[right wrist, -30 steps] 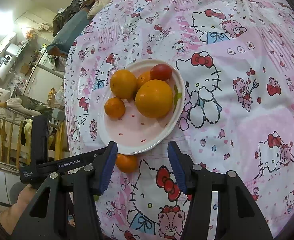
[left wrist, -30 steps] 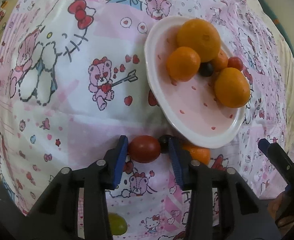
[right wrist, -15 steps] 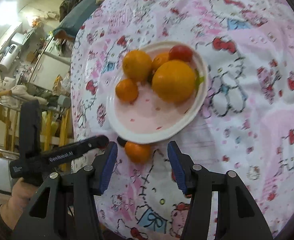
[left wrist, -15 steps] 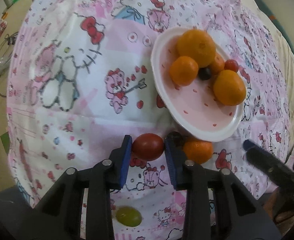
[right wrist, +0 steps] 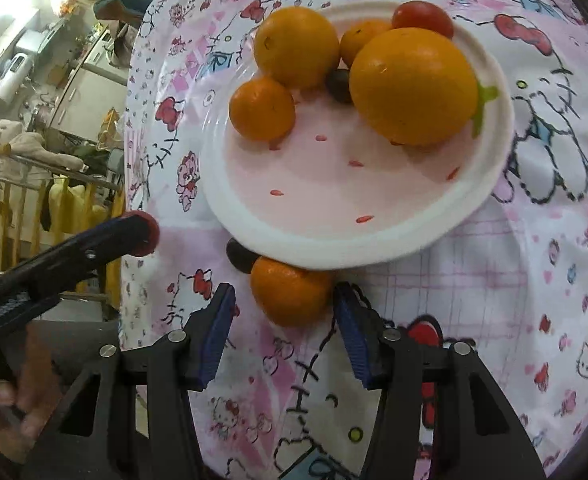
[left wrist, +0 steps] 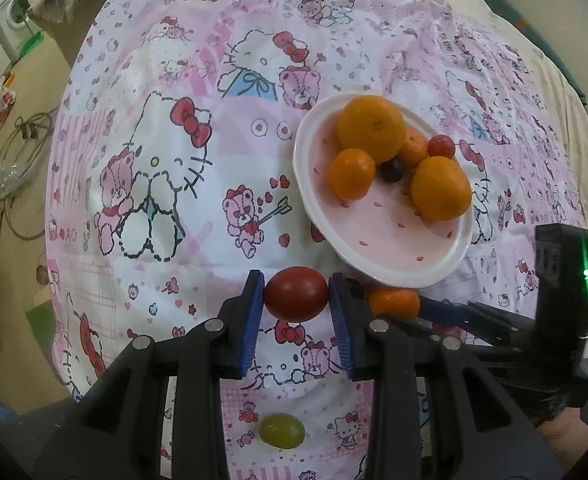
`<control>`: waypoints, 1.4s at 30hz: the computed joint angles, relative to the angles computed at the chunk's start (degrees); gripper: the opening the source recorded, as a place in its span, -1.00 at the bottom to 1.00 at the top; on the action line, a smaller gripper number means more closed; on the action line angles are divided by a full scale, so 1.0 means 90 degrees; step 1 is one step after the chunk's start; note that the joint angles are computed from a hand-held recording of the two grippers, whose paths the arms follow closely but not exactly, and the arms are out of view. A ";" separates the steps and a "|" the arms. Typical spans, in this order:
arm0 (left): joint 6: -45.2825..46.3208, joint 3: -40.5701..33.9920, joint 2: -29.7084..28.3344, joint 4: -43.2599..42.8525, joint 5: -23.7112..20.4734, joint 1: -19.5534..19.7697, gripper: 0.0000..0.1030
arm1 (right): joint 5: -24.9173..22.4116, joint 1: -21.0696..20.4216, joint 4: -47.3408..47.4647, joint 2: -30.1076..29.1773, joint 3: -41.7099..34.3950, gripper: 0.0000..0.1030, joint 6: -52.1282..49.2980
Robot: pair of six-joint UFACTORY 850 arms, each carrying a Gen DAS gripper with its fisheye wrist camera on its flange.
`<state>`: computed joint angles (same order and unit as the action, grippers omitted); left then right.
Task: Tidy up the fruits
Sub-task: 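Grasp a mandarin with the right tool while the left tool holds the tomato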
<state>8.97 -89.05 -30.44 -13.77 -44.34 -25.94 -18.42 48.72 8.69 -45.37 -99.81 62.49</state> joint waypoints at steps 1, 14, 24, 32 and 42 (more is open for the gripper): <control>-0.0004 -0.0007 -0.0003 -0.0006 0.0001 0.0002 -0.44 | -0.0016 0.0004 -0.0082 -0.0027 -0.0037 -0.03 0.0053; -0.0323 -0.0046 -0.0058 0.0219 0.0028 -0.0065 -0.44 | 0.0067 0.0112 -0.0362 0.0256 0.0261 -0.19 0.0035; -0.0619 -0.0006 -0.0018 0.0466 0.0124 -0.0085 -0.44 | 0.0154 0.0262 -0.0530 0.0658 0.0713 -0.19 0.0185; -0.0642 -0.0016 -0.0033 0.0419 0.0090 -0.0087 -0.44 | 0.0444 0.0296 -0.2799 0.1132 0.1181 -0.19 0.2535; -0.0498 -0.0049 -0.0080 0.0228 0.0015 -0.0062 -0.44 | 0.0334 0.0127 -0.4768 0.1217 0.1327 -0.19 0.4920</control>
<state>4.49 -89.49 -31.16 -11.71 -44.20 -26.50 -15.41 49.87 -34.22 -34.41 -87.86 106.77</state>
